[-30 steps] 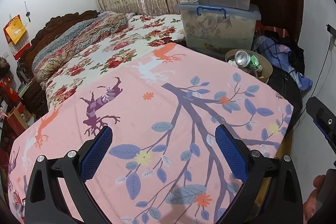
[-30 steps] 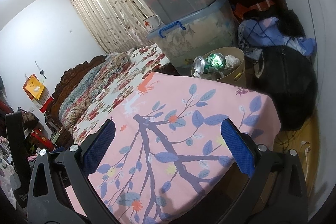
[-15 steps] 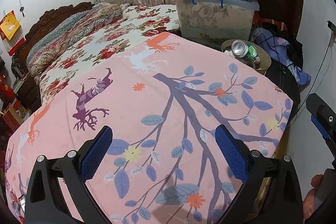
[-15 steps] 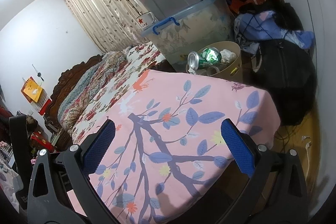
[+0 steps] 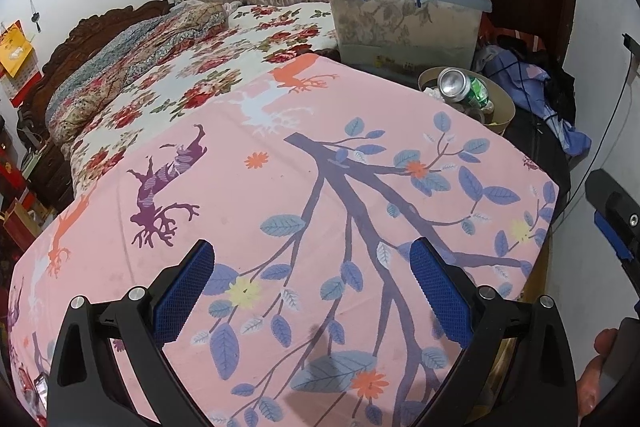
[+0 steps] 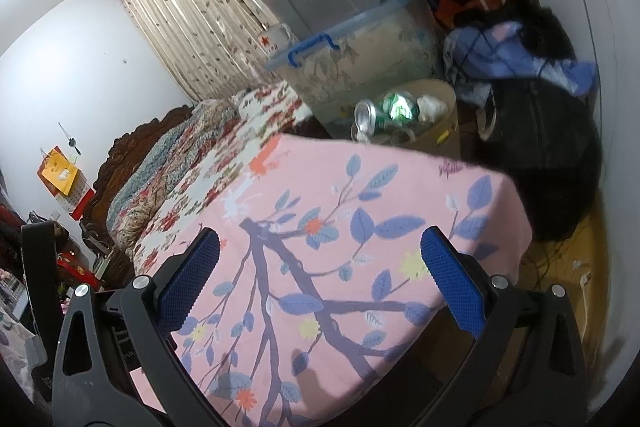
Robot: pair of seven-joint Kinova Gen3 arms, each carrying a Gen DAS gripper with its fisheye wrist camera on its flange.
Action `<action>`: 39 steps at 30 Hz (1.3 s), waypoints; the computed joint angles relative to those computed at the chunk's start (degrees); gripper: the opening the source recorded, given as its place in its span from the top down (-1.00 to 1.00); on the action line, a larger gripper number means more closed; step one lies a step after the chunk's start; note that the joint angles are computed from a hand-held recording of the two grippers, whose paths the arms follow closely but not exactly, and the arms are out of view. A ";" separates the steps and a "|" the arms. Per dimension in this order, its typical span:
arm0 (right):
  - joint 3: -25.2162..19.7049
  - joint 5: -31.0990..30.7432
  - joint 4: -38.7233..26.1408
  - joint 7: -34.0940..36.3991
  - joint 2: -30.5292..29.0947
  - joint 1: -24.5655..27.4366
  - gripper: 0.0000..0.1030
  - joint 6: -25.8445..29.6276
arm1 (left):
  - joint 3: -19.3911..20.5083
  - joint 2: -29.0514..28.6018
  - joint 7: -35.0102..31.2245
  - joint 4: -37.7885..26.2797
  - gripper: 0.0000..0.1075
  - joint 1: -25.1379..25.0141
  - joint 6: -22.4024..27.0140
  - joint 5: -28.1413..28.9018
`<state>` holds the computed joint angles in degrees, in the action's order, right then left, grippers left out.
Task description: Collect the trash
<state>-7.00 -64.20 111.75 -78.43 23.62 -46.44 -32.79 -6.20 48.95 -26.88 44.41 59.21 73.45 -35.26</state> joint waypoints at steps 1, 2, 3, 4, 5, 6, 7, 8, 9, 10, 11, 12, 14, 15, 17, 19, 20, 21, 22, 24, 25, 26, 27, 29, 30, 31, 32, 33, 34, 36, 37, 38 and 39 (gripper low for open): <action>0.20 -0.26 0.20 0.68 -0.07 -0.90 -0.93 -1.74 | -0.20 -0.37 0.38 0.68 -0.75 0.28 -0.65 -0.35; 0.10 -0.42 0.36 1.17 -0.13 -1.43 -0.93 -3.11 | -0.49 -0.73 0.95 1.35 -0.75 0.67 -1.24 -0.86; -0.07 -0.51 0.52 1.73 -0.19 -1.91 -0.93 -4.59 | -0.69 -1.07 1.47 1.97 -0.75 0.98 -1.72 -1.35; -0.36 -0.82 0.53 2.22 -0.27 -2.08 -0.93 -5.42 | -0.92 -1.51 2.16 2.78 -0.75 1.34 -2.33 -1.93; -0.75 -0.60 0.69 2.15 -0.37 -2.07 -0.93 -6.31 | -1.32 -2.26 3.39 4.13 -0.75 1.86 -3.33 -2.76; -1.11 -0.38 0.80 2.02 -0.46 -1.89 -0.93 -6.80 | -1.38 -2.72 4.16 4.91 -0.75 2.09 -3.85 -3.34; -1.44 -0.09 0.95 1.72 -0.46 -1.77 -0.93 -7.37 | -1.57 -3.35 5.23 6.05 -0.76 2.45 -4.57 -4.10; -1.70 0.01 0.97 1.69 -0.53 -1.60 -0.93 -7.48 | -1.68 -3.84 6.12 6.92 -0.76 2.77 -5.07 -4.89; -2.03 0.59 1.23 1.07 -0.64 -1.32 -0.93 -7.58 | -1.68 -4.24 6.85 7.62 -0.76 3.00 -5.41 -5.60; -2.33 1.40 1.49 0.09 -0.78 -0.97 -0.93 -7.54 | -1.68 -4.61 7.55 8.27 -0.76 3.25 -5.68 -6.32; -2.53 1.97 1.75 -0.90 -0.93 -0.73 -0.93 -7.60 | -1.80 -5.02 8.43 9.07 -0.76 3.65 -6.02 -7.22; -2.62 2.36 1.95 -1.56 -1.08 -0.69 -0.93 -7.81 | -1.64 -5.18 8.80 9.33 -0.76 3.75 -6.00 -7.82; -2.65 2.45 2.38 -2.11 -1.33 -1.07 -0.93 -8.88 | -1.51 -5.61 9.78 10.15 -0.76 4.13 -6.11 -9.07; -2.66 2.20 2.46 -1.88 -1.42 -1.37 -0.93 -9.43 | -1.38 -5.86 10.19 10.58 -0.76 4.20 -6.27 -9.58; -2.82 1.54 2.39 -0.93 -1.57 -1.95 -0.93 -10.25 | -1.27 -6.47 11.34 11.67 -0.76 4.52 -6.72 -10.70; -3.07 1.37 2.28 -0.06 -1.69 -2.24 -0.93 -10.77 | -0.96 -6.94 12.20 12.54 -0.76 4.53 -7.11 -11.50; -3.19 1.13 2.18 0.42 -1.70 -2.41 -0.93 -11.04 | -0.84 -7.26 12.68 13.08 -0.76 4.58 -7.36 -11.88; -3.31 0.98 2.11 0.91 -1.71 -2.59 -0.93 -11.37 | -0.75 -7.57 13.23 13.60 -0.76 4.64 -7.60 -12.28; -3.44 0.89 2.08 1.24 -1.75 -2.66 -0.93 -11.60 | -0.65 -7.85 13.76 14.05 -0.76 4.70 -7.78 -12.66; -3.69 0.84 2.03 1.46 -1.81 -2.55 -0.93 -11.72 | -0.50 -8.46 14.83 15.08 -0.76 4.89 -8.14 -13.51; -3.80 0.76 2.05 1.51 -1.88 -2.48 -0.93 -11.68 | -0.39 -8.74 15.30 15.52 -0.75 4.97 -8.22 -13.91; -3.87 0.51 1.93 1.66 -1.77 -2.54 -0.93 -11.82 | -0.21 -8.85 15.57 15.61 -0.76 4.99 -8.06 -14.19; -3.95 0.25 1.91 1.82 -1.84 -2.56 -0.93 -11.84 | 0.06 -8.92 15.54 15.65 -0.76 4.82 -7.97 -14.32; -4.10 -0.23 1.79 2.22 -1.89 -2.68 -0.93 -11.97 | 0.44 -8.94 15.45 15.66 -0.76 4.71 -7.59 -14.55; -4.15 -0.24 1.79 2.33 -1.90 -2.58 -0.93 -11.88 | 0.59 -9.00 15.37 15.75 -0.76 4.62 -7.55 -14.64; -4.17 -0.79 1.59 2.97 -1.99 -2.62 -0.93 -11.63 | 0.68 -9.07 15.46 15.92 -0.76 4.63 -7.52 -14.76; -4.21 -1.45 1.31 3.76 -2.07 -2.69 -0.93 -11.32 | 0.76 -9.09 15.58 15.96 -0.76 4.62 -7.50 -14.86; -4.28 -2.10 1.04 4.55 -2.16 -2.77 -0.93 -11.06 | 0.83 -9.13 15.70 16.05 -0.76 4.59 -7.53 -14.94; -4.35 -2.21 0.98 4.81 -2.20 -2.68 -0.93 -10.92 | 0.97 -9.10 15.64 15.94 -0.76 4.48 -7.54 -14.92; -4.50 -2.87 0.68 5.89 -2.25 -2.94 -0.93 -11.10 | 1.11 -9.24 15.90 16.27 -0.76 4.43 -7.74 -14.90; -4.60 -3.18 0.55 6.40 -2.27 -3.10 -0.93 -11.27 | 1.13 -9.50 16.22 16.85 -0.76 4.43 -8.00 -14.93; -4.73 -3.59 0.40 6.91 -2.31 -3.25 -0.93 -11.38 | 1.21 -9.58 16.39 17.03 -0.76 4.42 -8.02 -14.91; -4.86 -4.07 0.23 7.42 -2.35 -3.32 -0.93 -11.35 | 1.14 -9.99 16.90 17.94 -0.76 4.48 -8.30 -15.09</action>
